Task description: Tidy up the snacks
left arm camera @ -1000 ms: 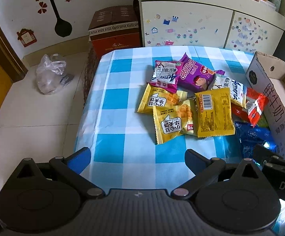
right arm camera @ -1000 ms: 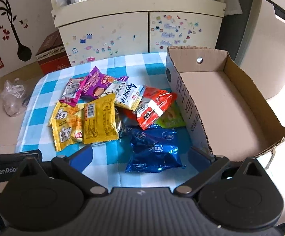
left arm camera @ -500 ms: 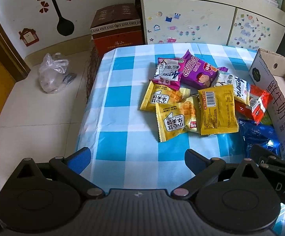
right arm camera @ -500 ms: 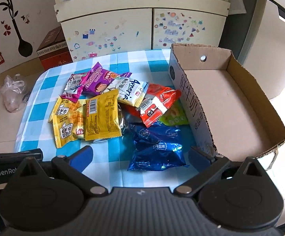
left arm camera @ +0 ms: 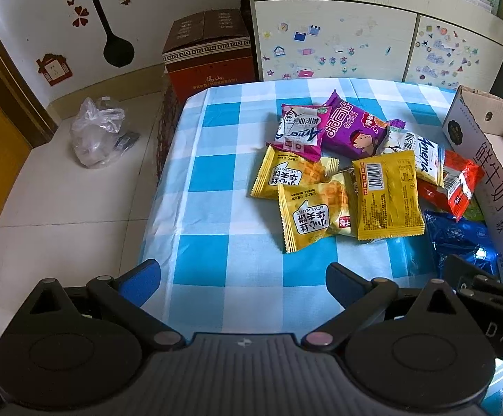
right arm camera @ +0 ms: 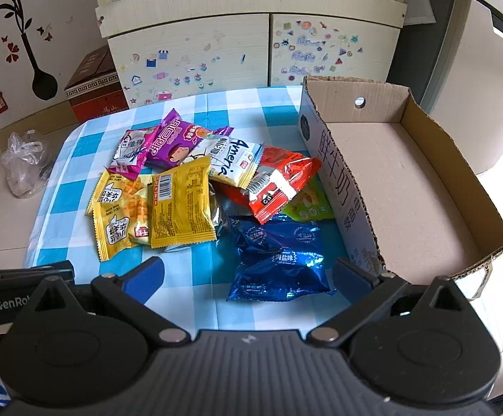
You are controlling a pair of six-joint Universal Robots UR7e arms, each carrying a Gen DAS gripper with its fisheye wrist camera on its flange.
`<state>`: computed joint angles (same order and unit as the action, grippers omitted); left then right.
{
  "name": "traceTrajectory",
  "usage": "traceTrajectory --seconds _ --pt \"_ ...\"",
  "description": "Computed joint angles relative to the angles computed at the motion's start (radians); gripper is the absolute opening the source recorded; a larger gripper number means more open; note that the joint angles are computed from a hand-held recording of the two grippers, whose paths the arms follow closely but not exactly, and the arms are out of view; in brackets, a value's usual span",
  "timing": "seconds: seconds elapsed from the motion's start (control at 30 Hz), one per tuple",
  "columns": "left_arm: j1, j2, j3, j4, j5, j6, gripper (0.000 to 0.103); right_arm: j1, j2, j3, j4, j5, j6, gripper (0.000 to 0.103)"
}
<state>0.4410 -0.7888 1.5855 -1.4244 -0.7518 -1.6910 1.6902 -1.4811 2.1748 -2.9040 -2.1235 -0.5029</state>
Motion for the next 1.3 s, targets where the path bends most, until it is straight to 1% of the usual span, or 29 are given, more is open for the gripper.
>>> traceTrajectory --seconds 0.4,0.73,1.3 --pt "0.003 -0.005 0.002 0.0 -0.002 -0.015 0.103 0.001 0.009 -0.006 -0.002 0.004 0.005 0.102" --pt "0.01 0.005 -0.014 0.024 -0.001 -0.039 0.102 0.004 0.022 -0.015 -0.005 -0.003 0.004 0.102" --pt "0.019 0.011 -0.017 0.016 -0.001 -0.046 0.102 -0.003 0.038 -0.019 -0.024 0.001 0.001 0.102"
